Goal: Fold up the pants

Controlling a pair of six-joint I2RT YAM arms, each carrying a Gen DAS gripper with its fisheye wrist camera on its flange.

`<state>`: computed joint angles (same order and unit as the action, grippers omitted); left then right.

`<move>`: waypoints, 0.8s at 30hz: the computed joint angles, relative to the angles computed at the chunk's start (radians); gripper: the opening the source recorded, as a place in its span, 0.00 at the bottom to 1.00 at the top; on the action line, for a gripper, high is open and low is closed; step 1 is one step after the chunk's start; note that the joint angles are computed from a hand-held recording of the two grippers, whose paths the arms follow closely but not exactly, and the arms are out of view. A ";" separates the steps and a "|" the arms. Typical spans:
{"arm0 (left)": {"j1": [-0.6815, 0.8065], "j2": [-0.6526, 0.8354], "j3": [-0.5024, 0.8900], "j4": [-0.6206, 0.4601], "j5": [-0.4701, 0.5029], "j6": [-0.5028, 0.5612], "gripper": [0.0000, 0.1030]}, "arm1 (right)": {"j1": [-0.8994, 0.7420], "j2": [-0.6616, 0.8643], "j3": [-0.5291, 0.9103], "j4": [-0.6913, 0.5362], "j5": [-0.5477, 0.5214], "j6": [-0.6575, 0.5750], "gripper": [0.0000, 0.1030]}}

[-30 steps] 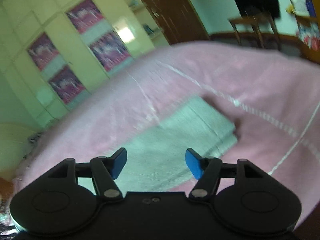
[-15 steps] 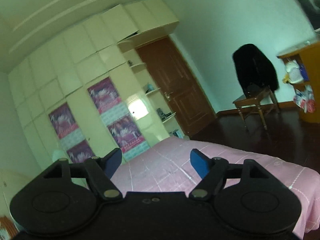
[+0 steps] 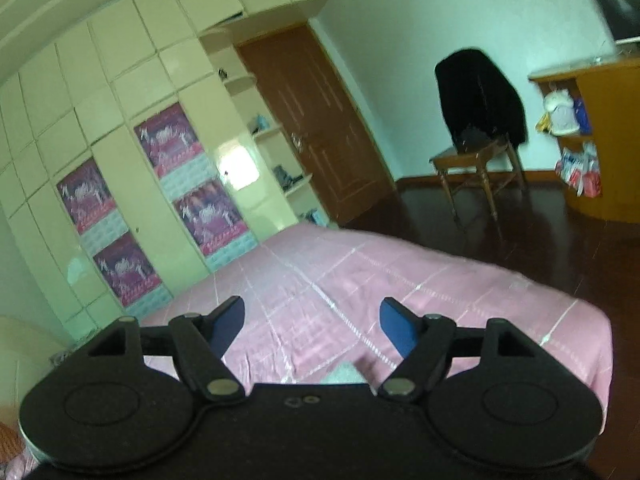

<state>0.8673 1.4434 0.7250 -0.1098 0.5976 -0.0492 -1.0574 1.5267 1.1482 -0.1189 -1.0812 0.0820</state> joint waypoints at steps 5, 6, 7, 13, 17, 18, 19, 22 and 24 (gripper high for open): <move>-0.033 -0.008 -0.021 0.063 -0.018 -0.115 0.50 | 0.098 0.103 0.016 -0.193 0.083 -0.166 0.51; -0.022 -0.009 -0.016 0.056 -0.013 -0.118 0.50 | 0.118 0.130 0.012 -0.186 0.088 -0.152 0.51; -0.006 -0.015 -0.008 0.039 -0.009 -0.107 0.50 | 0.135 0.153 0.004 -0.169 0.091 -0.141 0.51; 0.103 -0.042 0.040 -0.089 -0.006 0.026 0.50 | 0.184 0.317 0.074 -0.167 0.123 -0.076 0.40; 0.155 -0.044 0.053 -0.134 -0.014 0.072 0.50 | 0.196 0.384 0.088 -0.178 0.121 -0.056 0.36; 0.166 -0.043 0.054 -0.138 -0.014 0.074 0.50 | 0.198 0.396 0.089 -0.172 0.109 -0.043 0.36; 0.178 -0.044 0.053 -0.142 -0.011 0.075 0.50 | 0.200 0.409 0.089 -0.160 0.101 -0.030 0.35; 0.197 -0.045 0.051 -0.150 -0.009 0.079 0.50 | 0.221 0.453 0.113 -0.153 0.105 0.005 0.33; 0.201 -0.051 0.058 -0.162 -0.020 0.094 0.50 | 0.243 0.492 0.143 -0.154 0.134 0.027 0.31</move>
<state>1.0685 1.3919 0.7826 -0.2719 0.5777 0.0446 -0.8147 2.0192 1.2915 -0.2724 -0.9474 0.1093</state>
